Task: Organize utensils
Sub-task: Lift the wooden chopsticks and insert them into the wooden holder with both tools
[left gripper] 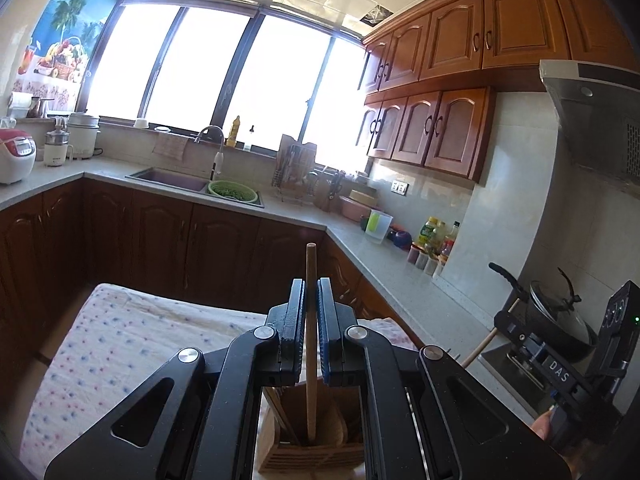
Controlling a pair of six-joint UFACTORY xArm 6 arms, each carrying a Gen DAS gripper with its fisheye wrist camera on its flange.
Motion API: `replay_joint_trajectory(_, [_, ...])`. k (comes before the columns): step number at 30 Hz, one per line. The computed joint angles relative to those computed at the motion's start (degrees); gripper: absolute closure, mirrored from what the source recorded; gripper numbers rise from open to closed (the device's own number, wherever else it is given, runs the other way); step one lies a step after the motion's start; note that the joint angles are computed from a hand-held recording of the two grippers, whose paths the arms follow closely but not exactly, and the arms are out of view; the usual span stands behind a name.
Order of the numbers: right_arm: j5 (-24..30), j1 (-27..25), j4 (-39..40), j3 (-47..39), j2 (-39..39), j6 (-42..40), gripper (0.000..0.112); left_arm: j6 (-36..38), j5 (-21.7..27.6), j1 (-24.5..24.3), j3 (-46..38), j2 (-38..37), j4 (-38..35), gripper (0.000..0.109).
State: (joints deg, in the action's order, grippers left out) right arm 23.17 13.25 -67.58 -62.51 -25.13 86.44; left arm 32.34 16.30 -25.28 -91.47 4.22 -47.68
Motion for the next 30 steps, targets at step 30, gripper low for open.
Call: replay_joint_trajectory(30, [-1.8,-0.5,10.7,5.8,2.4,-4.8,0.106,-7.9,-0.4,-0.6,10.9,-2.4,10.6,0.102])
